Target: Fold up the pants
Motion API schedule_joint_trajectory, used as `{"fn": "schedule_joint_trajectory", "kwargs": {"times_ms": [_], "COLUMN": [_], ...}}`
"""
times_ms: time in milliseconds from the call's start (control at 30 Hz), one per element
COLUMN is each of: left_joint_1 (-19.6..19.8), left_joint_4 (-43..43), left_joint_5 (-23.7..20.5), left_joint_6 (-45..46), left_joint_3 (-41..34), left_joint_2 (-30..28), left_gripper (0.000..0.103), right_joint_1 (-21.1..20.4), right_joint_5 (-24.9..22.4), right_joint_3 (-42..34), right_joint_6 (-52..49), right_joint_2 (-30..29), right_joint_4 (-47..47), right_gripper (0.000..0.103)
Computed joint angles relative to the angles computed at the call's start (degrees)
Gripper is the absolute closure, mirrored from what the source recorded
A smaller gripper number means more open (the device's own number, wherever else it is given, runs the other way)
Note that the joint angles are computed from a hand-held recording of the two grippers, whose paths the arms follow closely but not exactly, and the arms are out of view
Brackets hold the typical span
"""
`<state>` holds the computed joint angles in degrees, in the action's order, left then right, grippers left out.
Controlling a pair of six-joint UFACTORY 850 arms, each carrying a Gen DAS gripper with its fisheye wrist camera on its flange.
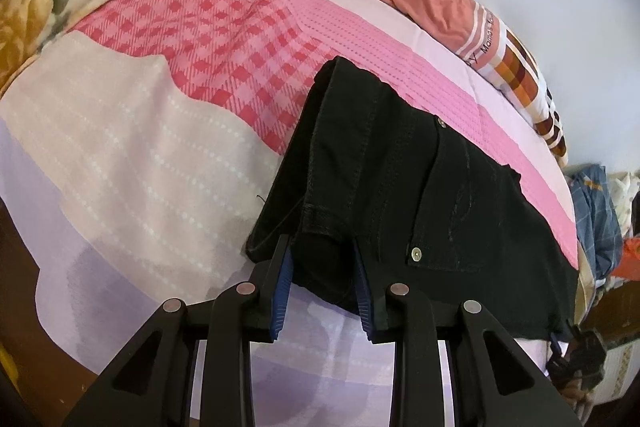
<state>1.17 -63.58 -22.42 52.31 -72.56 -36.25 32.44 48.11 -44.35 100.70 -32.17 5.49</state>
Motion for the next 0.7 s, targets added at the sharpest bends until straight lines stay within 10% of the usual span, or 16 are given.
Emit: {"fn": "schedule_joint_trajectory", "kwargs": {"times_ms": [233, 333, 700], "left_joint_1": [0.5, 0.7, 0.6], "left_joint_4": [-0.7, -1.2, 2.4], "left_joint_5": [-0.6, -0.5, 1.3], "left_joint_6": [0.2, 0.9, -1.2], "left_joint_3": [-0.2, -0.1, -1.4], "left_joint_2": [-0.3, -0.4, -0.7], "left_gripper": [0.071, 0.071, 0.071], "right_joint_1": [0.4, 0.1, 1.7], "right_joint_5": [-0.4, -7.3, -9.1], "right_joint_3": [-4.0, -6.2, -3.9], "right_joint_6": [-2.5, -6.3, -4.0], "right_joint_2": [-2.9, -3.1, -1.1], "right_joint_4": [2.0, 0.4, 0.4], "right_gripper": [0.066, 0.095, 0.100]}}
